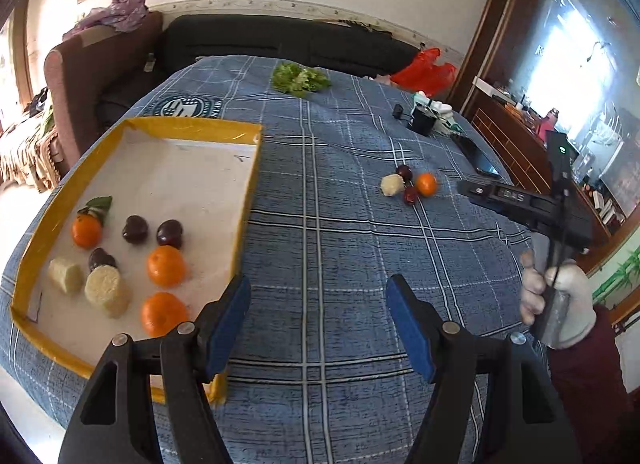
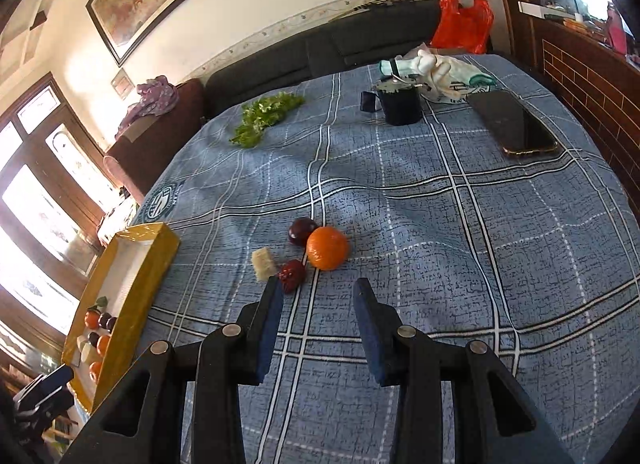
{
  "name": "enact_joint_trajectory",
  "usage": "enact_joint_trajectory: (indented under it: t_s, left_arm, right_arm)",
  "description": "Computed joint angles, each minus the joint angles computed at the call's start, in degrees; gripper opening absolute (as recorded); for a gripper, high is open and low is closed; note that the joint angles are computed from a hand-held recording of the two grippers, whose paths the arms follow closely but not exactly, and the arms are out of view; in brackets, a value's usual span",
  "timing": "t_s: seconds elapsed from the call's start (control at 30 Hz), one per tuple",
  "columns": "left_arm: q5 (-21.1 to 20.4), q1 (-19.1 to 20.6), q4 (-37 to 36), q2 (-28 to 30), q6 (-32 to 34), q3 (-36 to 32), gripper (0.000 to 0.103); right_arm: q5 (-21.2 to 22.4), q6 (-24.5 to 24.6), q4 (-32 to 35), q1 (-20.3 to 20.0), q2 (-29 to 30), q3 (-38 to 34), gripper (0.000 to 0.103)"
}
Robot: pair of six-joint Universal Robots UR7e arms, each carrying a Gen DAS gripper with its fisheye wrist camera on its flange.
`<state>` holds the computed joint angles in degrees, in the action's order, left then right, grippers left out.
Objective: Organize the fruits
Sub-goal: 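Grasp the small white cheese cube with the left tool while the right tool grasps an orange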
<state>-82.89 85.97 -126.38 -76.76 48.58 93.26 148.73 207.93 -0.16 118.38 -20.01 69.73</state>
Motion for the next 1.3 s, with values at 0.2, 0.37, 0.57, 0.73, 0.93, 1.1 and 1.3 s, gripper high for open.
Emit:
enact_joint_trajectory:
  t_s: [0.2, 0.37, 0.57, 0.73, 0.93, 1.1, 1.3]
  left_arm:
    - [1.2, -2.0, -1.3, 1.2, -1.2, 1.3, 0.069]
    - [2.4, -3.7, -3.6, 2.4, -1.1, 3.1, 0.069]
    - [2.8, -5.5, -6.8, 5.7, -2.8, 3.2, 0.069]
    - [1.8, -6.4, -5.4, 10.5, -7.6, -0.2, 0.069]
    - [1.0, -6.9, -3.2, 16.4, -14.0, -4.5, 0.069]
    - [3.0, -7.9, -4.9, 19.5, -14.5, -4.7, 0.069]
    - [4.9, -9.0, -8.2, 21.9, -13.1, -3.5, 0.069]
  right_arm:
    - [-1.1, -1.0, 0.5, -3.0, 1.2, -2.6, 0.039]
    - [-2.3, -2.7, -0.8, -4.3, 1.3, -3.4, 0.039]
    - [-1.7, -4.6, 0.1, -4.9, 2.8, -5.7, 0.041]
    - [-2.6, -4.0, 1.9, -6.0, 3.5, -6.7, 0.041]
    - [-2.8, -5.0, 1.3, -6.1, 3.5, -6.7, 0.037]
    - [-3.0, -5.4, -0.8, -5.7, 2.2, -4.3, 0.036]
    - [-2.6, -4.4, -5.1, -5.2, -0.6, 0.6, 0.036]
